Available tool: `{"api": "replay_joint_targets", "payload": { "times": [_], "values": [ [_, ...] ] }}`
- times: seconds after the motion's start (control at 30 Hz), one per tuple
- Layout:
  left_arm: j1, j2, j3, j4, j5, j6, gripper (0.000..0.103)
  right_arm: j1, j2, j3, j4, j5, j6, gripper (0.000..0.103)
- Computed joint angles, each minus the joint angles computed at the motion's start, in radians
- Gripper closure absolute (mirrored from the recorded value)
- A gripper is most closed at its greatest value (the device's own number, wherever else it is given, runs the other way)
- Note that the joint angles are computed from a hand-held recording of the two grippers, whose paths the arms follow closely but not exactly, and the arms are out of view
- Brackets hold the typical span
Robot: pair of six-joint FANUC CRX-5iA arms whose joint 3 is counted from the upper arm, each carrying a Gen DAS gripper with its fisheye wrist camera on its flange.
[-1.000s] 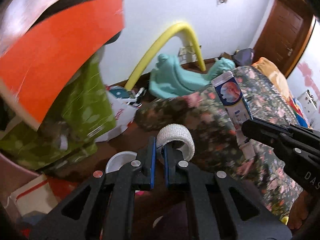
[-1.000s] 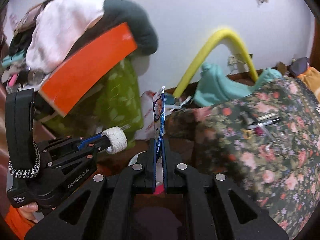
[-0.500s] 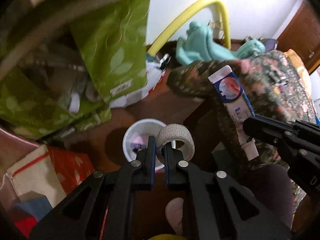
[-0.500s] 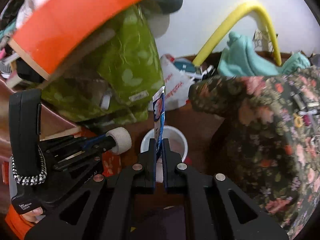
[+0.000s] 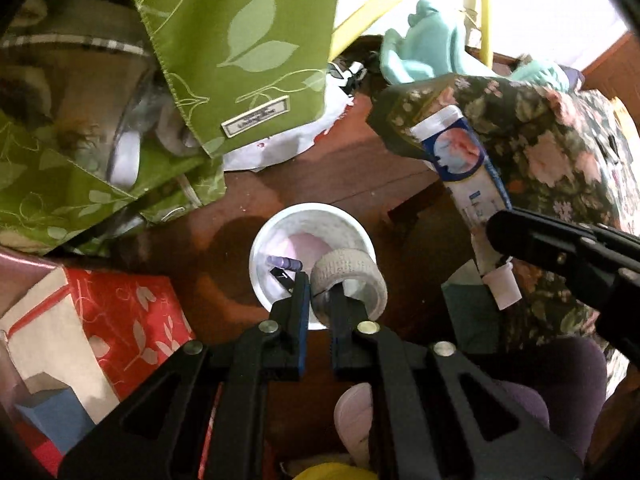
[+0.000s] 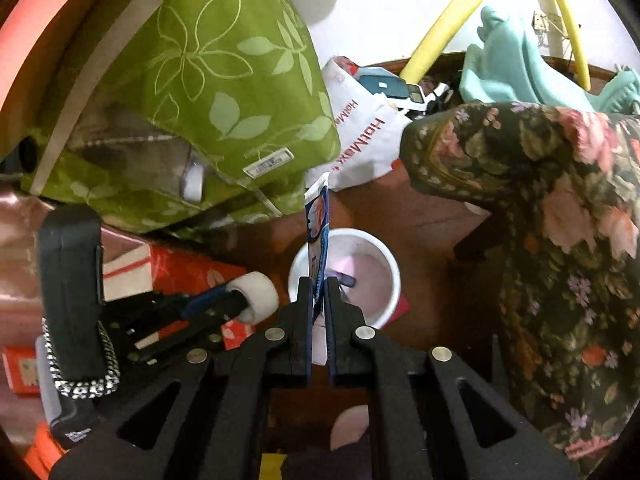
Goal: Collect trash
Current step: 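Carry the tube and tape roll to the white bin and release them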
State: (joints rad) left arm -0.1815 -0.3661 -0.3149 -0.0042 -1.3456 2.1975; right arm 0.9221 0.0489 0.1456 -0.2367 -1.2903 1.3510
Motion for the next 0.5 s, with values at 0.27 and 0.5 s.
{"api": "replay_joint_targets", "payload": {
  "times": [0.27, 0.5],
  "values": [
    [0.027, -0.018, -0.014, 0.023, 0.0, -0.034, 0.078, 0.011, 0.016, 0.004, 0.028, -0.009, 0.004, 0.075],
    [-0.004, -0.033, 0.017, 0.0, -0.013, -0.009, 0.078, 0.014, -0.023, -0.018, 0.05, 0.002, 0.005, 0.075]
  ]
}}
